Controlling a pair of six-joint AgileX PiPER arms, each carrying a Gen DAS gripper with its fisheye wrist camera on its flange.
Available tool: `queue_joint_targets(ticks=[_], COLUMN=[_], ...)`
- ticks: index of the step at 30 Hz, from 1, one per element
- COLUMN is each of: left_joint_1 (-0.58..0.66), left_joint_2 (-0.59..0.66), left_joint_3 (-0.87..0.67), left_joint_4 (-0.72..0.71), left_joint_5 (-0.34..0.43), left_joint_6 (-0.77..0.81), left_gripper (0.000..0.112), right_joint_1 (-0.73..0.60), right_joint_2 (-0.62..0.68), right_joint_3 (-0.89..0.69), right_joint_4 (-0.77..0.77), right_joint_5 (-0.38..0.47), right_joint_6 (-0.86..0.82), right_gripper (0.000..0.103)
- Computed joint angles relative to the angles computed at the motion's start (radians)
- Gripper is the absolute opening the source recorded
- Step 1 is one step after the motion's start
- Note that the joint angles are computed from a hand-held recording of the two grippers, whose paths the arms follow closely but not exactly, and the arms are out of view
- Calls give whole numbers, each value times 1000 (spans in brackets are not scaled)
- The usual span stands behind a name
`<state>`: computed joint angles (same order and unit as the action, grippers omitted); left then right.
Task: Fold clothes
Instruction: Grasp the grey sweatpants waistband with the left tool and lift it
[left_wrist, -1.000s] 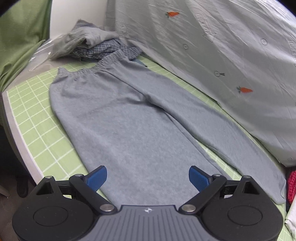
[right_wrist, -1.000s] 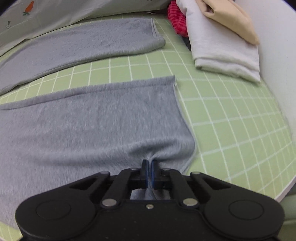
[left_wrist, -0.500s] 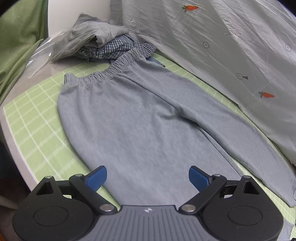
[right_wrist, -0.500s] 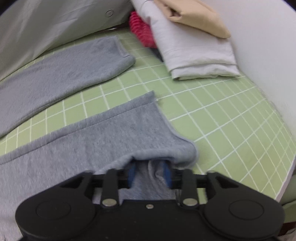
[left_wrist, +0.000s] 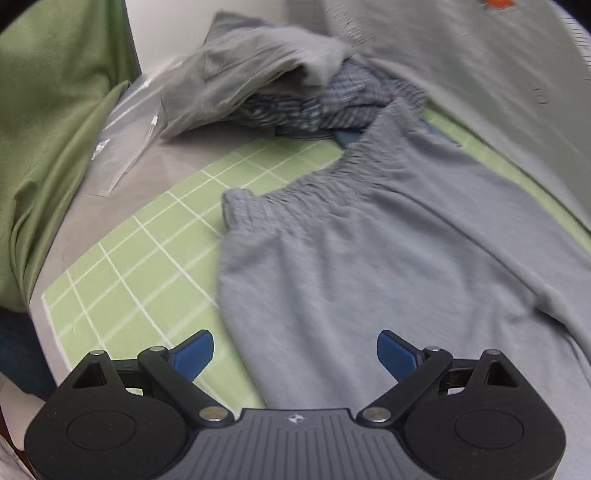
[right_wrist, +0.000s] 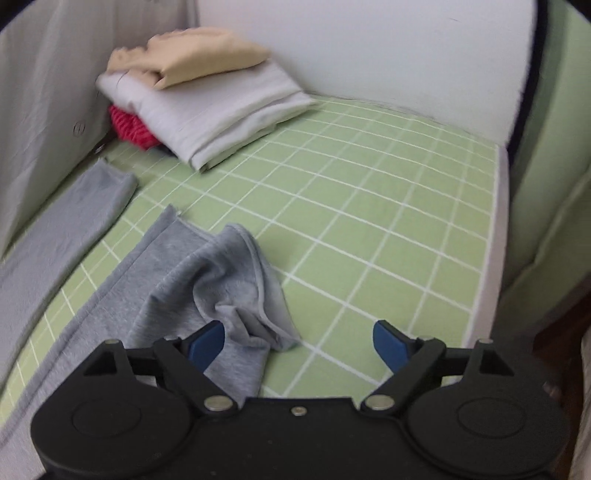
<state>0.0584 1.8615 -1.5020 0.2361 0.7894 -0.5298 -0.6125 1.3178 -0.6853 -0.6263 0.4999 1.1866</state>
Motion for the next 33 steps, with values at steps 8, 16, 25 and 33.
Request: queue_joint_targets(ticks=[8, 16, 25, 33], left_joint_1=[67, 84, 152, 157], left_joint_2=[177, 208, 159, -11], left_joint_3=[-194, -247, -358, -399], left_joint_4=[-6, -34, -253, -227], left_joint_5=[52, 18, 132, 137], left_joint_6=[58, 86, 99, 1], left_gripper=[92, 46, 3, 2], right_joint_1=[128, 231, 178, 79], right_joint_2=[-26, 66, -17, -257], right_joint_3=[60, -2, -86, -223], right_joint_4=[-92, -207, 96, 319], right_joint_5=[-26, 19, 8, -33], right_joint_6=[248, 333, 0, -136], right_gripper=[91, 78, 1, 1])
